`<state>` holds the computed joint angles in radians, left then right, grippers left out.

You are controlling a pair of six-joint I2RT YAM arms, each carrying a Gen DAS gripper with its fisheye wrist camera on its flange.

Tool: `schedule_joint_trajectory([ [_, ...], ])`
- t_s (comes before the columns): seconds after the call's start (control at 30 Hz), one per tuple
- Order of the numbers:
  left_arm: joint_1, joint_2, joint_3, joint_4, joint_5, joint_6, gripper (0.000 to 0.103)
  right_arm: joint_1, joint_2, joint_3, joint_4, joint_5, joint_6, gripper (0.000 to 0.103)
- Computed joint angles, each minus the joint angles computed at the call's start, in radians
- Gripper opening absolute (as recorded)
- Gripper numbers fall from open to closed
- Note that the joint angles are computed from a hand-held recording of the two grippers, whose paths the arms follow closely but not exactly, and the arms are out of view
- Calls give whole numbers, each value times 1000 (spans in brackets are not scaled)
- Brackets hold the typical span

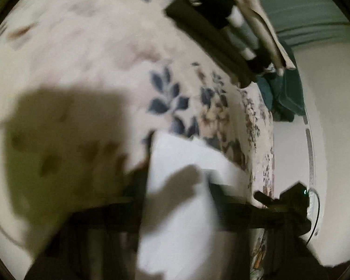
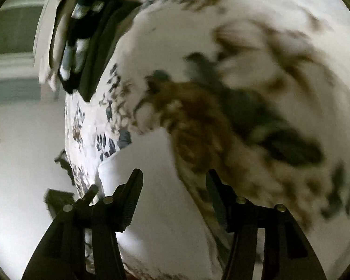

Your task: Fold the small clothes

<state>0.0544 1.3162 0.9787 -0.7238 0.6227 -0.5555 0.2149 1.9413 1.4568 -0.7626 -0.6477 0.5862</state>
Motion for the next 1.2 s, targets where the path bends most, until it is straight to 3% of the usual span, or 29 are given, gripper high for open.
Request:
schedule_joint_trajectory([
  [0.03, -9, 8, 21, -14, -17, 13, 5, 8, 4, 6, 20, 18, 4, 43],
  [0.07, -14, 3, 24, -7, -24, 8, 5, 19, 9, 18, 25, 35, 6, 13],
  [0.1, -15, -11, 28, -6, -38, 1, 5, 29, 22, 44, 12, 47, 0, 4],
  [0.27, 24, -40, 34, 13, -30, -40, 4, 37, -33, 1, 37, 110, 37, 2],
  [0.43, 30, 25, 62, 52, -43, -59, 4, 21, -51, -9, 54, 115, 68, 2],
  [0.63, 33, 103, 82, 40, -42, -30, 4, 43, 70, 113, -37, 151, 4, 2],
  [0.73, 113, 98, 37, 9, 139, -36, 6, 13, 115, 128, -82, 61, -14, 8],
  [0.77, 137, 70, 23, -22, 180, 3, 8, -9, 114, 116, -92, 13, -27, 21],
  [0.8, 151, 44, 19, -63, 187, 47, 16, -31, 104, 93, -100, -27, -45, 44],
  [0.83, 165, 20, 12, -106, 195, 90, 37, -51, 87, 57, -90, -67, -56, 57],
  [0.87, 186, -7, -6, -144, 218, 126, 67, -65, 70, 23, -84, -100, -67, 72],
  [0.9, 210, -39, -42, -166, 244, 133, 73, -78, 63, -2, -93, -137, -88, 73],
  [1.0, 218, -67, -129, -152, 328, 108, 73, -90, 76, -67, -154, -247, -188, 73],
  [1.1, 148, -52, -164, -36, 355, 36, 73, -67, 99, -138, -111, -368, -192, 73],
  [1.2, 79, -18, -175, 86, 366, -57, 73, -40, 109, -166, -33, -393, -134, 73],
])
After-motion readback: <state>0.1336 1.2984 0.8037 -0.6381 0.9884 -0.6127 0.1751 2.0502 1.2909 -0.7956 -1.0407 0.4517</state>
